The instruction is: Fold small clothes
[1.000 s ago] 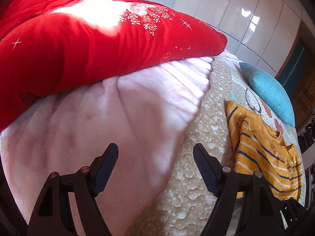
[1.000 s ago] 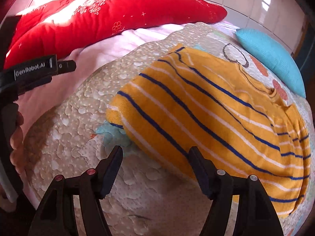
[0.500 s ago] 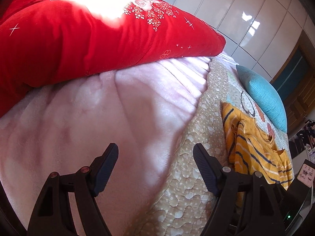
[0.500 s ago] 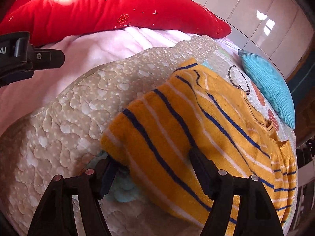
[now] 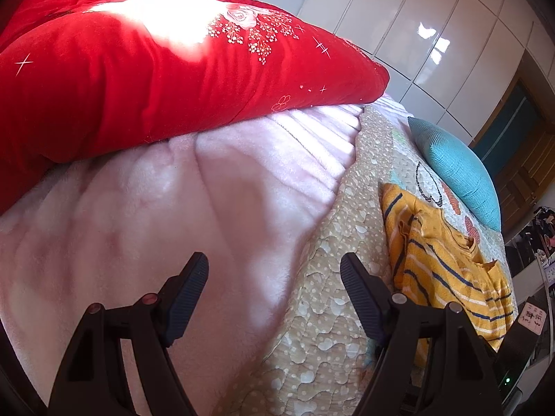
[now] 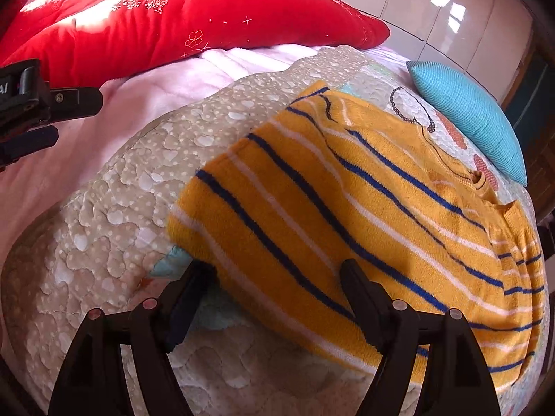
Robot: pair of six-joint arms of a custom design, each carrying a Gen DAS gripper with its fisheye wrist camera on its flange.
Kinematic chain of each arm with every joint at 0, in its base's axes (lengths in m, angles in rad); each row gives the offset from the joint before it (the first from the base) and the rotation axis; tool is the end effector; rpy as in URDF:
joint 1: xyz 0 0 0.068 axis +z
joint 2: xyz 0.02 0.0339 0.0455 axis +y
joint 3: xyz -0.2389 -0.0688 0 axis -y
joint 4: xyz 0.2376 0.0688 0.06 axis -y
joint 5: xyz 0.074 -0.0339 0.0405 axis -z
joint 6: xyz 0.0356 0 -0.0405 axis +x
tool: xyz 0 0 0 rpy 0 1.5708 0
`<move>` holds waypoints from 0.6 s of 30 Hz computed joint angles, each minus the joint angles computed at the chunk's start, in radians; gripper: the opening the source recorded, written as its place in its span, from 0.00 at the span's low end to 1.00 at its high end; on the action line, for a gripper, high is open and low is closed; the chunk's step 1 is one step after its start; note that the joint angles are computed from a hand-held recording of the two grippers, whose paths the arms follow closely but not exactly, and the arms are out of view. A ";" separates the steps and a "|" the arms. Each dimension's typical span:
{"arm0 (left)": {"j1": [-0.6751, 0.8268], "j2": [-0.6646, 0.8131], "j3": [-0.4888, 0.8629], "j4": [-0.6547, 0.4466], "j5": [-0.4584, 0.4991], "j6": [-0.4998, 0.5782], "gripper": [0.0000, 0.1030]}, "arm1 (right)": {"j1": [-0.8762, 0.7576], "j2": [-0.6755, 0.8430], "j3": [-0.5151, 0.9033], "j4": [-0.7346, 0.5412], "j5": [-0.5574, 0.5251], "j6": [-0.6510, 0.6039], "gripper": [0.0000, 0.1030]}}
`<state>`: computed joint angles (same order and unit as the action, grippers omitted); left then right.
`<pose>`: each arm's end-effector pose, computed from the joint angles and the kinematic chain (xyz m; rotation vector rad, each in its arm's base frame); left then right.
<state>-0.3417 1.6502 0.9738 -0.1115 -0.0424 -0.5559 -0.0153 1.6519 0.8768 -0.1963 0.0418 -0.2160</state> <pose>0.3200 -0.1122 0.1720 -0.2764 2.3754 -0.3826 0.3128 -0.0063 0.1377 -0.2388 2.5360 -0.1437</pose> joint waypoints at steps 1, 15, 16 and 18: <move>0.000 0.000 0.000 0.000 0.001 -0.001 0.75 | -0.008 -0.017 -0.015 -0.008 -0.016 0.000 0.80; -0.052 0.050 0.016 0.071 0.252 -0.008 0.75 | -0.295 -0.320 -0.172 -0.206 -0.223 -0.183 0.80; -0.071 0.055 0.020 0.076 0.252 -0.004 0.75 | -0.344 -0.317 -0.164 -0.208 -0.240 -0.193 0.80; -0.117 0.063 0.029 0.084 0.232 0.012 0.75 | -0.455 -0.283 -0.121 -0.221 -0.295 -0.199 0.80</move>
